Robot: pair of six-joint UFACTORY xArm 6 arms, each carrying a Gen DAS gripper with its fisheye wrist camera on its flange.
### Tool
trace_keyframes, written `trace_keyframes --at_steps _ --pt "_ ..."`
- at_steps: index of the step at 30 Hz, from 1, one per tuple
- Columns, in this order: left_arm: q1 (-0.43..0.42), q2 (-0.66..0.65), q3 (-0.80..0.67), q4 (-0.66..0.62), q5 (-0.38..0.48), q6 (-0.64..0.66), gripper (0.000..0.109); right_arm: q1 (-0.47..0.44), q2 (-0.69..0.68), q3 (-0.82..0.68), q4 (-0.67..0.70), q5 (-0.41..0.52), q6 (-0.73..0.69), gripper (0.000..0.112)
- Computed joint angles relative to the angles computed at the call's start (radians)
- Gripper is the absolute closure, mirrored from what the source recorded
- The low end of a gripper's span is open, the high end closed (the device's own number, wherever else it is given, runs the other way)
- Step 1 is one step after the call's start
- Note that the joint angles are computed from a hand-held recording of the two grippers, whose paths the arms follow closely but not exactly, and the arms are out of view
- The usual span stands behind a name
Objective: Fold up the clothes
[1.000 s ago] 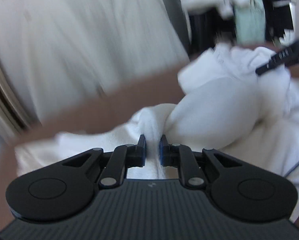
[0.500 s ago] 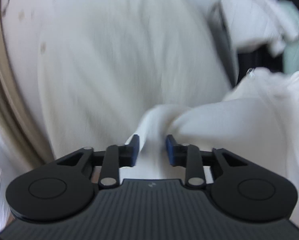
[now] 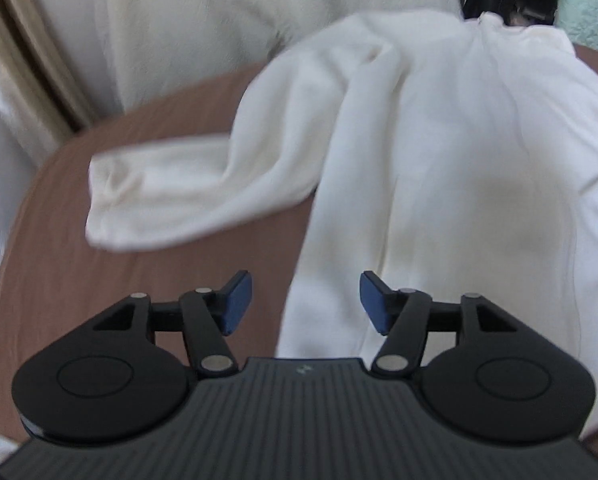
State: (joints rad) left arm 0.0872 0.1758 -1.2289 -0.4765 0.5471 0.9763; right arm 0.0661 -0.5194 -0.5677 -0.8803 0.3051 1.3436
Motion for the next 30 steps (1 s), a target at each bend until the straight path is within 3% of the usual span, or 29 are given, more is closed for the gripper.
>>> trace_keyframes --at_steps 3,5,7,13,15,18,19,20,21,22,25,28,30 --pt "0.060 0.037 -0.054 -0.050 0.164 0.002 0.048 0.079 -0.102 0.040 0.129 0.070 -0.087 0.041" --pt "0.076 0.060 -0.056 -0.056 0.212 -0.011 0.046 0.087 -0.154 0.088 0.223 0.049 -0.123 0.041" --pt "0.075 0.090 -0.055 -0.037 0.210 -0.055 0.044 0.094 -0.197 0.135 0.305 0.036 -0.157 0.041" --pt "0.058 0.099 -0.037 -0.050 0.181 -0.127 0.032 0.097 -0.164 0.133 0.572 0.130 -0.506 0.041" --pt "0.049 0.087 -0.006 -0.057 0.149 -0.139 0.027 0.089 -0.141 0.138 0.713 0.109 -0.599 0.041" --pt "0.032 0.055 0.070 -0.120 0.065 -0.108 0.028 0.091 -0.080 0.126 0.966 0.101 -0.791 0.041" --pt "0.029 0.050 0.076 -0.134 0.068 -0.091 0.030 0.094 -0.053 0.106 0.989 0.129 -0.816 0.041" --pt "0.027 0.044 0.081 -0.148 0.072 -0.073 0.049 0.098 -0.026 0.087 1.016 0.158 -0.851 0.041" --pt "0.024 0.038 0.086 -0.159 0.076 -0.057 0.078 0.102 0.002 0.070 1.064 0.177 -0.909 0.041" --pt "0.018 0.031 0.087 -0.158 0.080 -0.051 0.090 0.109 0.030 0.052 1.075 0.198 -0.930 0.041" --pt "-0.005 -0.004 0.111 -0.164 0.056 -0.033 0.097 0.150 0.134 -0.025 0.918 0.264 -0.937 0.091" --pt "-0.013 -0.067 0.154 -0.214 0.008 0.020 0.098 0.200 0.149 -0.071 0.848 0.321 -1.046 0.094" --pt "0.007 -0.107 0.153 -0.298 0.010 0.097 0.099 0.206 0.098 -0.083 0.893 0.376 -1.116 0.094"
